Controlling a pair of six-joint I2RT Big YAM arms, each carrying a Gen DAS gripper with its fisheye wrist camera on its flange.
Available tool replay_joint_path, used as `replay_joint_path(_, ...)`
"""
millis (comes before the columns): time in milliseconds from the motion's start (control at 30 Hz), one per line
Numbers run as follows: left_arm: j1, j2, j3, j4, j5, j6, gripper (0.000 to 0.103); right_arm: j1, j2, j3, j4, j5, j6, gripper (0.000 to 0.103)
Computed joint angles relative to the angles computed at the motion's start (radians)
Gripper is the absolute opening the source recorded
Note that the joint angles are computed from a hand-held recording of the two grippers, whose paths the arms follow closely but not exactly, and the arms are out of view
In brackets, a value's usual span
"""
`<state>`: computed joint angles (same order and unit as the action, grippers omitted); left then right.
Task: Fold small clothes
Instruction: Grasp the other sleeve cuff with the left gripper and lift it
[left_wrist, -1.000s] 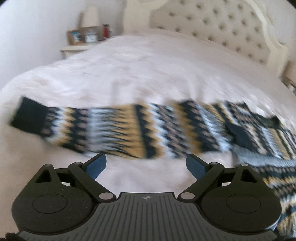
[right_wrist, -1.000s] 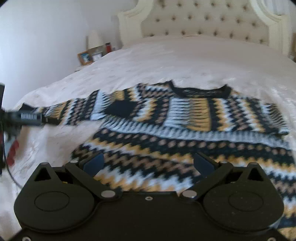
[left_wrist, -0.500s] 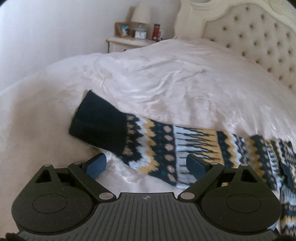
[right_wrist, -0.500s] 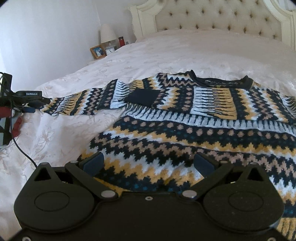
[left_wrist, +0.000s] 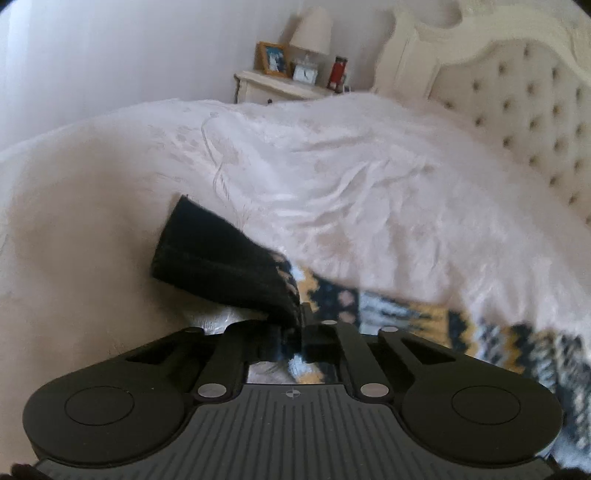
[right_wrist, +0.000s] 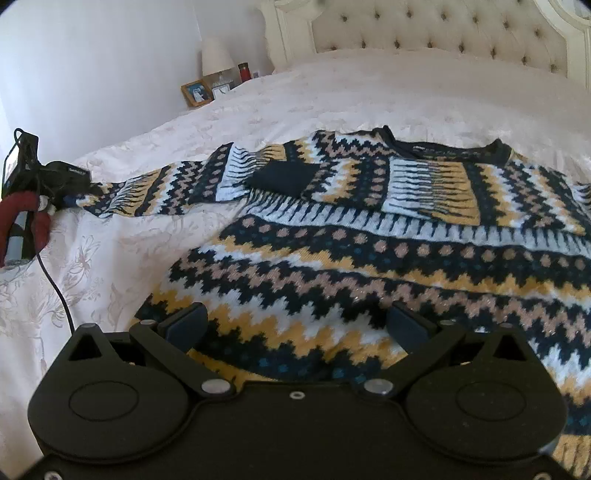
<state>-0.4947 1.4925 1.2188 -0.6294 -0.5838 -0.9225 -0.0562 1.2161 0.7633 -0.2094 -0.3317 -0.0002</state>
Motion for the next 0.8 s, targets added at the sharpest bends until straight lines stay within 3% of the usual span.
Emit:
replay_joint_path(333, -0.091, -0.021, 0.126, -0.005, -0.109, 0.116, 0.007, -0.075, -0.002, 0.021, -0.021, -0.013, -0.03, 0.103)
replay_joint_path(600, -0.183, 0.031, 0.309, 0.069, -0.147, 0.321, 0.007, -0.145, 0.041, 0.069, -0.113, -0.045, -0.151, 0.103)
replay_joint_path(700, -0.214, 0.088, 0.399, 0.088, -0.142, 0.406, 0.007, -0.157, 0.049, 0.063, -0.104, -0.042, -0.197, 0.103)
replay_joint_path(800, -0.238, 0.171, 0.51, 0.089, -0.125, 0.481, 0.007, -0.169, 0.06, 0.045, -0.071, -0.042, -0.169, 0.103)
